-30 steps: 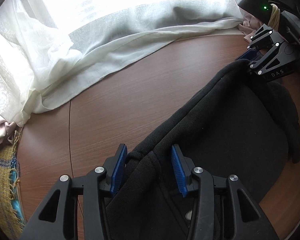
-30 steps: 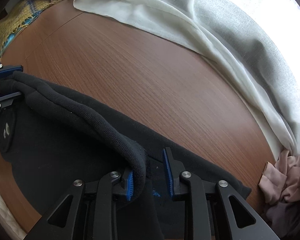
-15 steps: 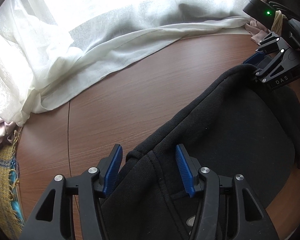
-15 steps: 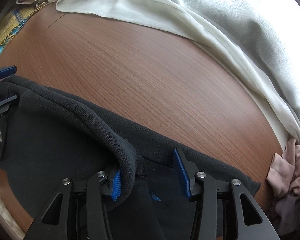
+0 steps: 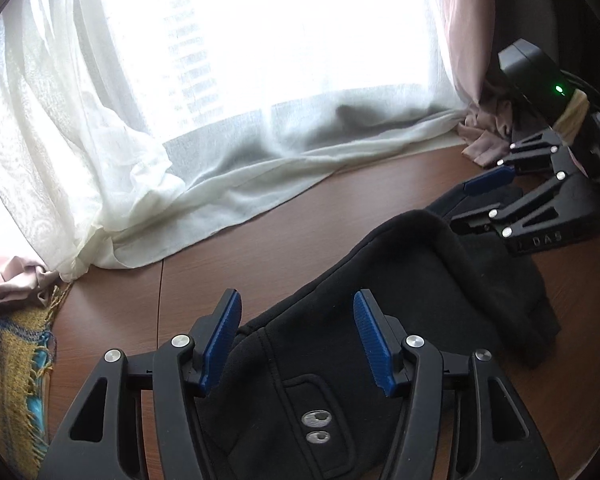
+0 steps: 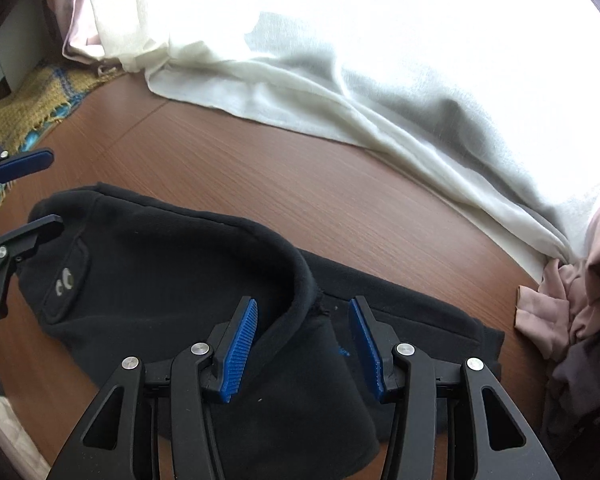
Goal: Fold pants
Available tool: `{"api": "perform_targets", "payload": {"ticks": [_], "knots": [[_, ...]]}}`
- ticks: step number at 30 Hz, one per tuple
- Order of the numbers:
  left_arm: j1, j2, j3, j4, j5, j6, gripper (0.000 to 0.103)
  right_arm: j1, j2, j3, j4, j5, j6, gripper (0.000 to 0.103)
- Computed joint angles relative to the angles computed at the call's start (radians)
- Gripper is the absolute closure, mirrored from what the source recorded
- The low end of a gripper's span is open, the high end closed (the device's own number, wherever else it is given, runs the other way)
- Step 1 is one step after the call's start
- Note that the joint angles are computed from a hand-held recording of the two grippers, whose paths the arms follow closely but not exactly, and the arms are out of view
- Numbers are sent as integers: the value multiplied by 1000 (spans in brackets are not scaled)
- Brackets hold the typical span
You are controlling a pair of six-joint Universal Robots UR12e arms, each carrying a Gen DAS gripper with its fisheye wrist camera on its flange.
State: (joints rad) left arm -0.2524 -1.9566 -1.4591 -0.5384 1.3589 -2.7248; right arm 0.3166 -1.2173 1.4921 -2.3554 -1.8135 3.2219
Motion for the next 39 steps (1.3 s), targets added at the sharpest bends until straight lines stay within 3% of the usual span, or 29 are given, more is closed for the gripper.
{"api": "perform_targets", "payload": {"ticks": [6,14,19,25,29,35,39], "knots": [[10,35,-28,20,-84,-103,45,28,-70,101,-190,-24,50,55],[0,83,-87,64,-101,-195,40,83,-129,201,-367,-108,184,55],[-15,102,-128,70,-46,-213,40,107,-152,266,-403,-165,224,55],[-32,122,-185,115,9,-205,38,123,-166,325,-420,-158,272,55],[-40,129,-201,92,19,-210,38,128,-165,347,-420,-156,292,55],[-51,131,-220,23,29,-221,38,156,-148,361,-437,-226,244,55],[-59,120,-212,-22,37,-214,38,159,-132,365,-425,-226,203,55]]}}
